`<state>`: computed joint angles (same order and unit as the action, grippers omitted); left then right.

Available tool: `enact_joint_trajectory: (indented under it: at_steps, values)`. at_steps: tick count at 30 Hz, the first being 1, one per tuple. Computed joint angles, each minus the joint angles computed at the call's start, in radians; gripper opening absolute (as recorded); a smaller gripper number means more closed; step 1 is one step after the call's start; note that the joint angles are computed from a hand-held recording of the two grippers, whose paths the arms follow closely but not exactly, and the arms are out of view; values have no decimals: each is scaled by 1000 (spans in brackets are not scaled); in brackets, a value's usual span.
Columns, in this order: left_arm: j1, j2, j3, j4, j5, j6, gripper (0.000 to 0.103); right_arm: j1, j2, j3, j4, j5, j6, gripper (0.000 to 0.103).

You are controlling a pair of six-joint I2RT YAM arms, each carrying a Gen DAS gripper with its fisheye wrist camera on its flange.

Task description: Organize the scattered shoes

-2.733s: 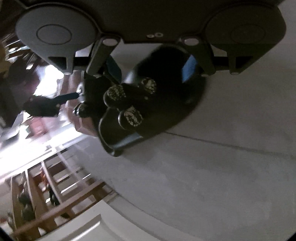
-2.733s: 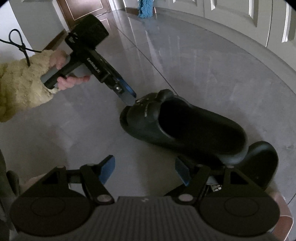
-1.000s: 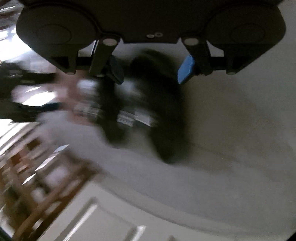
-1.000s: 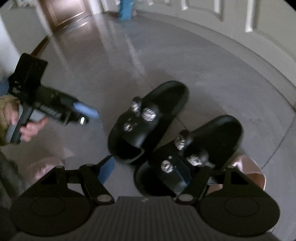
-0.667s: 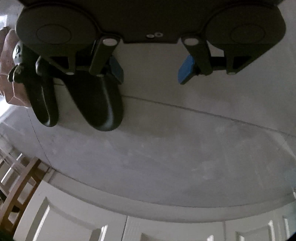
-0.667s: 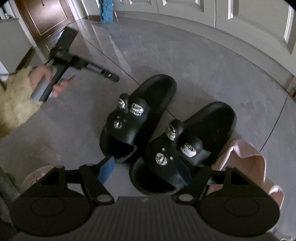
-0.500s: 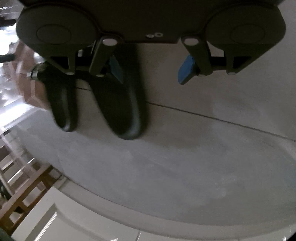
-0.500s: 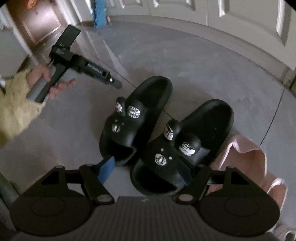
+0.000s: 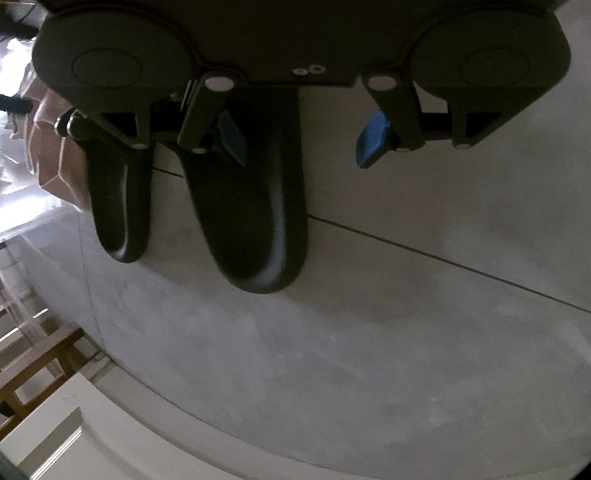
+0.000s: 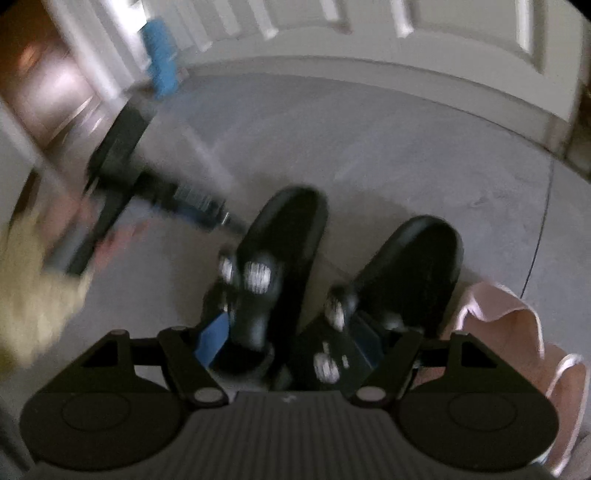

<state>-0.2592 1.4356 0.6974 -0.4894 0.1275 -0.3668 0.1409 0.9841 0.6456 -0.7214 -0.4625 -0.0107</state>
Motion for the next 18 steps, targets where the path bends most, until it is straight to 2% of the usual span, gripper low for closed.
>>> enact_joint_trajectory:
  at_steps: [2,4,7,9,11,12,18]
  values:
    - [-9,-14,3,-6,-15,-20,65,71,48,-1,93,60,144,76]
    - [-3,-18,6,-7,0,-17,65,223,171,42,180,209,318,74]
    - [0,-16,10,-6,0,-7,66,330,339,122,204,292,455,68]
    - [-7,-9,13,-4,-45,9,66,358,418,160,202,317,490,66]
    - [-6,-3,14,-2,-77,22,66,391,525,217,186,381,514,58]
    - [0,1,14,-2,-91,30,65,394,563,235,181,399,517,59]
    - [39,1,6,-4,-77,66,65,404,750,367,118,421,521,49]
